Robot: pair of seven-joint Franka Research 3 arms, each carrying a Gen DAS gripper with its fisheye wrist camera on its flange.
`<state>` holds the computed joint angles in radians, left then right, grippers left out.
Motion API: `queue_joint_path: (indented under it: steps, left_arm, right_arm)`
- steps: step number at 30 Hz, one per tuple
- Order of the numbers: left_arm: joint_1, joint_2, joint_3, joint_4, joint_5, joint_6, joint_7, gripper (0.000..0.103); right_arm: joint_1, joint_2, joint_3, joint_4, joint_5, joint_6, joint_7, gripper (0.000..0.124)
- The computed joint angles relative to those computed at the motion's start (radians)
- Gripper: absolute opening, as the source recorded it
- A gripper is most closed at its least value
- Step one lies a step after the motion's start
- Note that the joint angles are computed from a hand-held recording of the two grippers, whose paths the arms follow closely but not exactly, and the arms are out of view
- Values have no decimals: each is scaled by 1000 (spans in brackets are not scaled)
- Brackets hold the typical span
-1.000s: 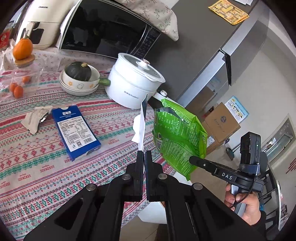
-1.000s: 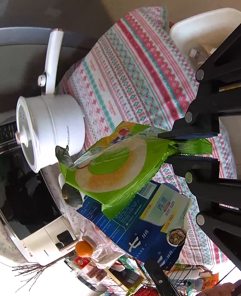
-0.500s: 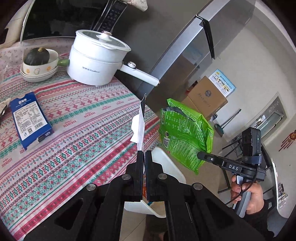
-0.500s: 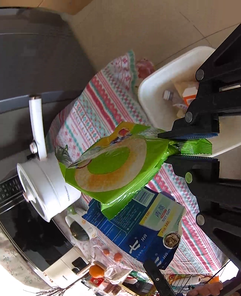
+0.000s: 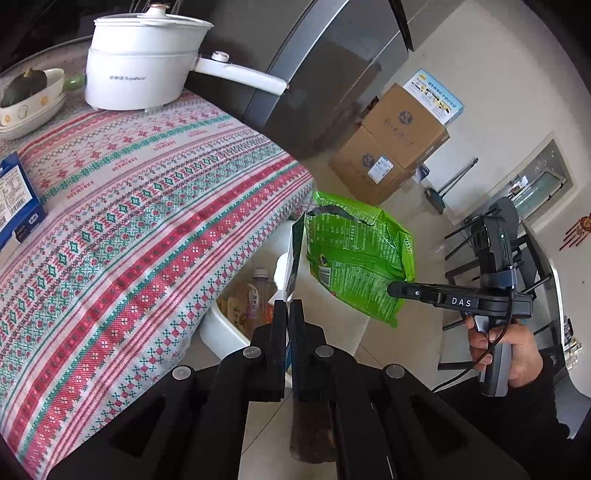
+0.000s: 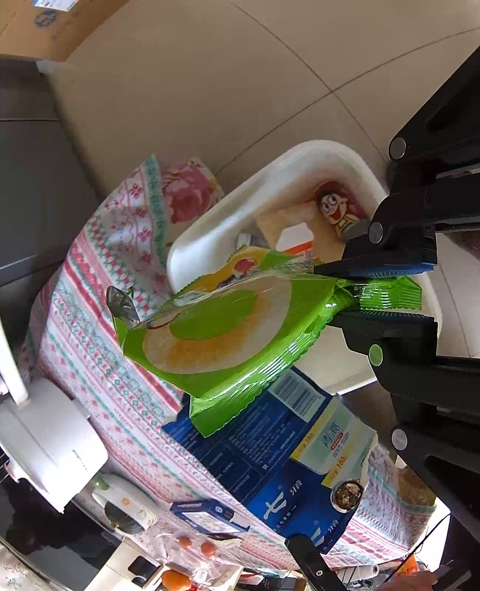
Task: Collect trash
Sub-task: 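Carry the chip bag and blue carton over the white bin and open both grippers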
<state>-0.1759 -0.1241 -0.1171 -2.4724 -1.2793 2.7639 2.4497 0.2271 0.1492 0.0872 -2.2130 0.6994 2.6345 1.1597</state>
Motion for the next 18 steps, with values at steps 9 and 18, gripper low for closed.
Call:
queue_joint_path:
  steps: [9,18]
  left_arm:
    - [-19,59,-33,40,-74,77,102,1]
    - [-8,129,-68,117,-181,126,214,1]
  right_arm:
    - [3,37,-20,9,-98,-4,109,24]
    - [-10,16,-19,-10,-111,54,156,50]
